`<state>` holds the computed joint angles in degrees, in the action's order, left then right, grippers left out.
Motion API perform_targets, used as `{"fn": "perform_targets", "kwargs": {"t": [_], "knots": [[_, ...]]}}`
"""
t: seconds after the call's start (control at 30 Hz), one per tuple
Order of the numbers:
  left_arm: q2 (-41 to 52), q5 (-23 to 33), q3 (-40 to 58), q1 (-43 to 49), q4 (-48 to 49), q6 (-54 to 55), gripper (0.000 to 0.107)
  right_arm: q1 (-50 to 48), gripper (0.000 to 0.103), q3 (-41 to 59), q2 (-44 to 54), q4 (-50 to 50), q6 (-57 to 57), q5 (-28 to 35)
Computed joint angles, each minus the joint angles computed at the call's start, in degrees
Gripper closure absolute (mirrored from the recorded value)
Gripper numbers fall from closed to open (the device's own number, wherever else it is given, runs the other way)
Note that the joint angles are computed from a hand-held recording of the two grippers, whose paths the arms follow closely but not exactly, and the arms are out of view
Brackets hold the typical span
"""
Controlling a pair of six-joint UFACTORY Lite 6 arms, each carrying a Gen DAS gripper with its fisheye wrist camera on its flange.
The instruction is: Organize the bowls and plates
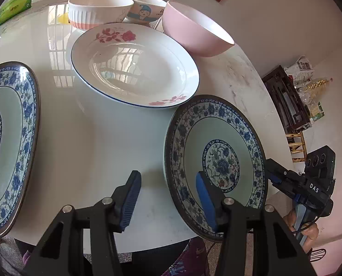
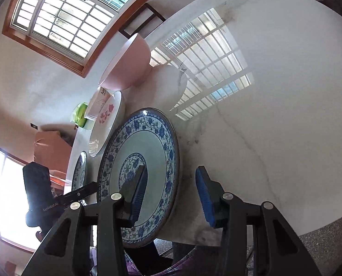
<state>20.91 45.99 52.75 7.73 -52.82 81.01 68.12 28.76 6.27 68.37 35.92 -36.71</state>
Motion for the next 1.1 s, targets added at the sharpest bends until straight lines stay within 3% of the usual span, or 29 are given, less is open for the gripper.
{"fn": "perform_targets", "kwargs": {"t": [0.1,0.13,0.17,0.37,1.1], "knots": [[-0.45,-0.44,-0.47,-1.20,0.74,-0.51,0.067,-1.48,0.066,-1.25,-0.34,-5.36,4.07,0.00],[-0.47,-0.63,-0.70,-1.74,1.28,-0.78,0.082,-1.94,0.067,-1.23,-0.03,-7.07,5.22,0.07],[-0.76,-1.42,-1.29,-2.51,1.35,-0.74,0.088,-2.59,0.072,-1.12,0.45,-9.43,6.95,0.29],[-2.98,-2.85,-4.00,-2.29,-1.59,2.09,0.088,-2.27,0.090,-1.32,1.24,-8.47,6.51,0.18],[-16.08,2.42,-10.28,9.10,-4.19,12.28,0.089,7.55,0.089,5.34,2.90,4.93,-2.55,-5.28]]}}
